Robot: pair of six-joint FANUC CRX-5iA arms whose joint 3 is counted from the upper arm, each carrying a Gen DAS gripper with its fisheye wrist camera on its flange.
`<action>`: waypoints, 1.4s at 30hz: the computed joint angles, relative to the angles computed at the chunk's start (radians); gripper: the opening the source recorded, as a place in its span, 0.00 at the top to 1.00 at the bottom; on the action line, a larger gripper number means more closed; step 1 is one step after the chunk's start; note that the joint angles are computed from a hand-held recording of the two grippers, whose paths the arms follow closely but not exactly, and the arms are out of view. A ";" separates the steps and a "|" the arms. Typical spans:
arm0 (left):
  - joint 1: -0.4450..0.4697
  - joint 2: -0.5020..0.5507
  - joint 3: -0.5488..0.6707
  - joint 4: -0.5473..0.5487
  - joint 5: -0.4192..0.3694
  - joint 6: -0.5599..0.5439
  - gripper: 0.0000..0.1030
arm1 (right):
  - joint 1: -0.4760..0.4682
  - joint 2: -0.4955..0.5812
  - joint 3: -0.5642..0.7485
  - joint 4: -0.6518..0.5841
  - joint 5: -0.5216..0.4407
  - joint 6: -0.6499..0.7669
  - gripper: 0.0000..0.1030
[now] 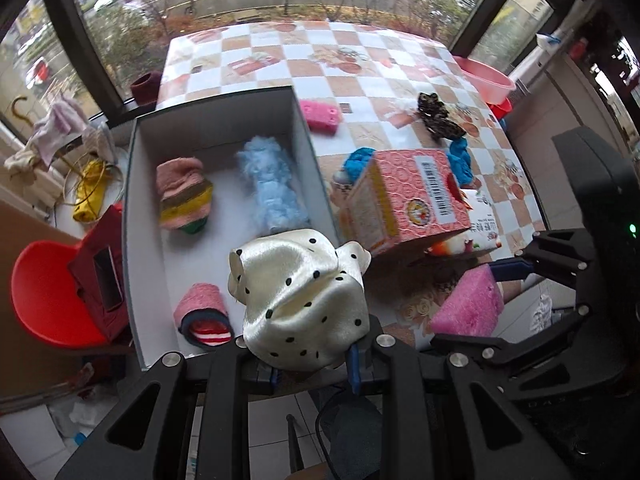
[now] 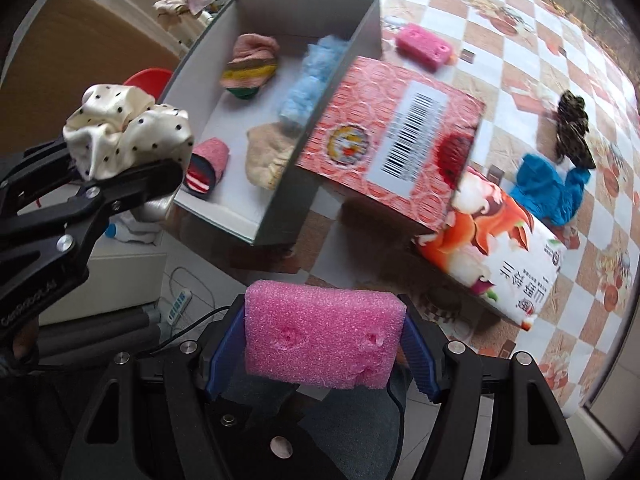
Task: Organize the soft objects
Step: 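Carry the scrunchie and pink sponge over the white box with both tools, then lower the scrunchie and sponge into the box and open both tools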
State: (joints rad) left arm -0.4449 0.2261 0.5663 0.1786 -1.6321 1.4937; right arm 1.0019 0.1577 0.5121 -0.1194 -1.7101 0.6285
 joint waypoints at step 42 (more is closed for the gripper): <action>0.108 0.004 -0.029 -0.023 0.036 0.130 0.75 | -0.082 0.328 0.499 -0.013 -0.138 0.126 0.30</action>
